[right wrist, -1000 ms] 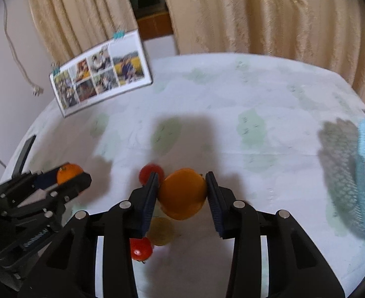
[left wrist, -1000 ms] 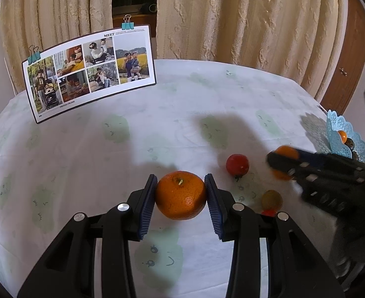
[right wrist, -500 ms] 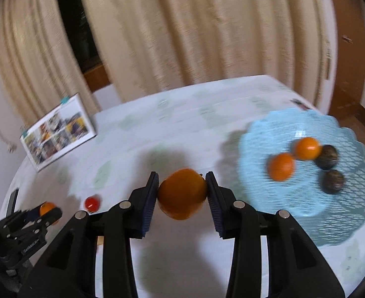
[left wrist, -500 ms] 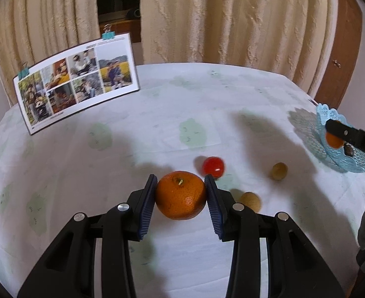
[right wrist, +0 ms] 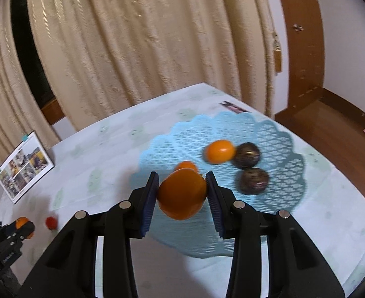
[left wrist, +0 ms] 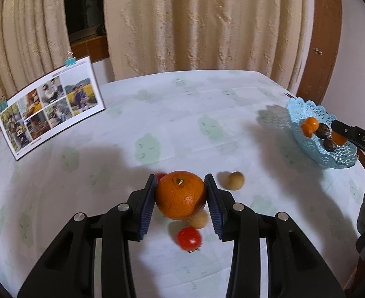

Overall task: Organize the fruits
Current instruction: 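Release the orange into the blue basket with right tool while left holds tangerine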

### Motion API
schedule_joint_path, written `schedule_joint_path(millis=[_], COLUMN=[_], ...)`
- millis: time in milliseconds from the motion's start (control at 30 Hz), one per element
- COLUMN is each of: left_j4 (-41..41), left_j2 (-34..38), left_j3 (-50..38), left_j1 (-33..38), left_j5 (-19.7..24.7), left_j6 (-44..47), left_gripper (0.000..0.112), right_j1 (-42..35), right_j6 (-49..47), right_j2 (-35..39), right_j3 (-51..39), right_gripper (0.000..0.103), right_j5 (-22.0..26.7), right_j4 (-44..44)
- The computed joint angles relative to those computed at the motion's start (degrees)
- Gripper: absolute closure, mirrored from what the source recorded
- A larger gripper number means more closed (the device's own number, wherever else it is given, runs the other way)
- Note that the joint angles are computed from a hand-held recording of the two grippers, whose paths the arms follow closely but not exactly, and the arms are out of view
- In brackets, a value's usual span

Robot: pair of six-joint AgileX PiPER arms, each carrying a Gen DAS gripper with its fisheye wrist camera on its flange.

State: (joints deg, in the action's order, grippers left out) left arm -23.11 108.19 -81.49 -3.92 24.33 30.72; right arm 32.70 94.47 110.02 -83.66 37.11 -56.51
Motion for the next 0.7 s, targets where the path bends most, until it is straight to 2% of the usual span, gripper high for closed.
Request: schedule_joint_path(millis=[300, 367, 533, 700], left_j4=[4.07, 4.70, 6.03, 7.04], left_j2=[0.06, 0.06, 0.40, 1.99], left_j3=[-1.55, -1.82, -3.31, -6.36], left_j1=[-4.88, -5.89, -9.06, -12.42], left_j5=[0.38, 0.39, 0.81, 2.16], left_j6=[-4.02, -4.62, -6.09, -7.31], left_gripper=[0.072, 0.072, 0.072, 0.072], right_j1=[-0.47, -0.20, 0.59, 2.31], right_j6=[10.08, 13.14, 19.80, 24.88], right_j2=[-3.17, -4.00, -5.89, -5.92], right_j3=[7.64, 9.25, 13.34, 15.11], right_gripper=[0.060, 0.054, 0.054, 0.054], right_j5=[2.10, 3.13, 6.66, 12.16], right_j4=[-6.96, -9.23, -14.09, -17.49])
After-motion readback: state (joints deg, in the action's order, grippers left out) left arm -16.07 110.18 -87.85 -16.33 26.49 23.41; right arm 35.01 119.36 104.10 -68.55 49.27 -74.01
